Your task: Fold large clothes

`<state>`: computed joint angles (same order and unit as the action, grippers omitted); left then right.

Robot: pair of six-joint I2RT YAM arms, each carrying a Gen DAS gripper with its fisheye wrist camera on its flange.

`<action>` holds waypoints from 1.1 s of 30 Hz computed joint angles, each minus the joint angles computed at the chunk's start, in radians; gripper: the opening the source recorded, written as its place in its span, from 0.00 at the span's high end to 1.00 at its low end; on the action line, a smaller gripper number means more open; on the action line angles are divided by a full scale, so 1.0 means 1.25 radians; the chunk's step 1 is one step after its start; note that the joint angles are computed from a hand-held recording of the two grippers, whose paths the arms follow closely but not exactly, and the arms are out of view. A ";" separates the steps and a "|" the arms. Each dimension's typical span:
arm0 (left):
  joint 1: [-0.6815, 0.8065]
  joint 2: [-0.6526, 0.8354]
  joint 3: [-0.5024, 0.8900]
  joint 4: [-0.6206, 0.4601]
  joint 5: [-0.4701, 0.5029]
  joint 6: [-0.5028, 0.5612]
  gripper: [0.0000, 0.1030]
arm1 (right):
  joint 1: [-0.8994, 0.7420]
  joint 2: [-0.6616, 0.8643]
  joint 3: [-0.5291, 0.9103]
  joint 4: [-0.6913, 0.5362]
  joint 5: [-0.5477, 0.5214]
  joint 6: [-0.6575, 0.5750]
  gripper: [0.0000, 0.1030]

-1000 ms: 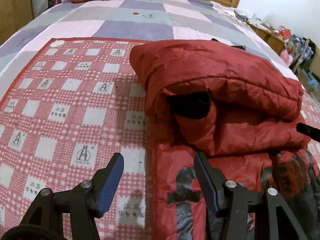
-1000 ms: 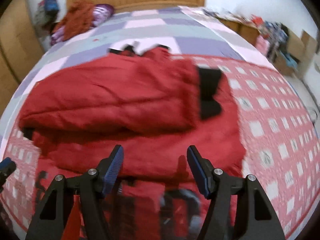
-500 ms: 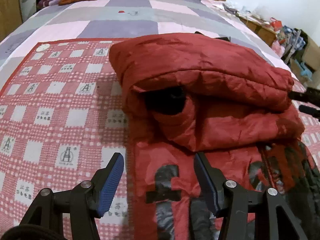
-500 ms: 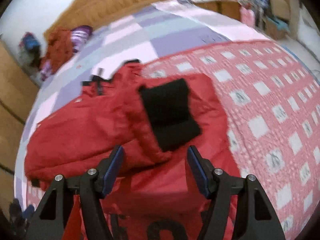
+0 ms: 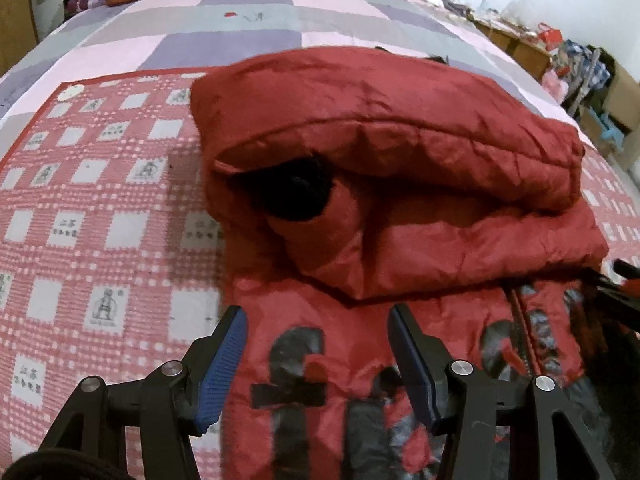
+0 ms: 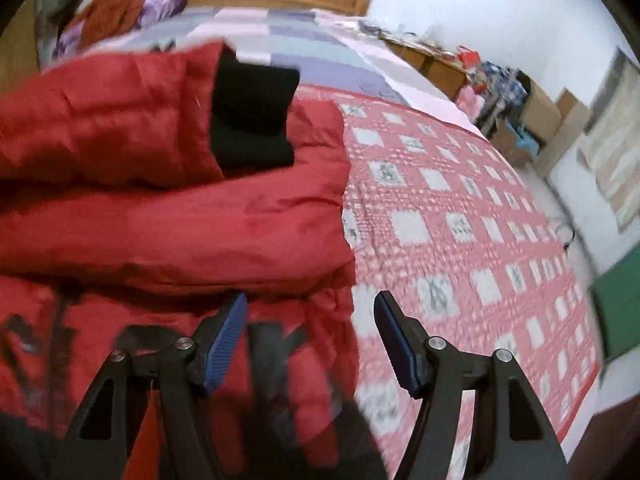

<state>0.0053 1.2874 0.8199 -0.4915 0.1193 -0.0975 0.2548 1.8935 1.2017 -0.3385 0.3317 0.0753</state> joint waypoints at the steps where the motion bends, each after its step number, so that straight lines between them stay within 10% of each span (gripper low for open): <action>1: -0.014 0.000 0.001 0.000 -0.006 -0.006 0.40 | -0.006 0.029 0.019 0.002 0.000 -0.033 0.33; 14: -0.128 0.036 0.027 -0.007 -0.072 -0.107 0.40 | -0.009 0.155 0.161 0.133 -0.023 -0.318 0.32; 19: -0.148 0.057 0.037 -0.006 -0.098 -0.127 0.40 | -0.119 0.112 0.155 0.120 -0.033 -0.089 0.75; 22: -0.141 0.071 0.041 0.004 -0.096 -0.130 0.40 | -0.206 0.086 0.131 0.109 -0.140 0.028 0.75; 33: -0.146 0.168 0.140 0.056 -0.079 -0.103 0.40 | -0.234 -0.133 -0.030 0.018 -0.309 -0.111 0.65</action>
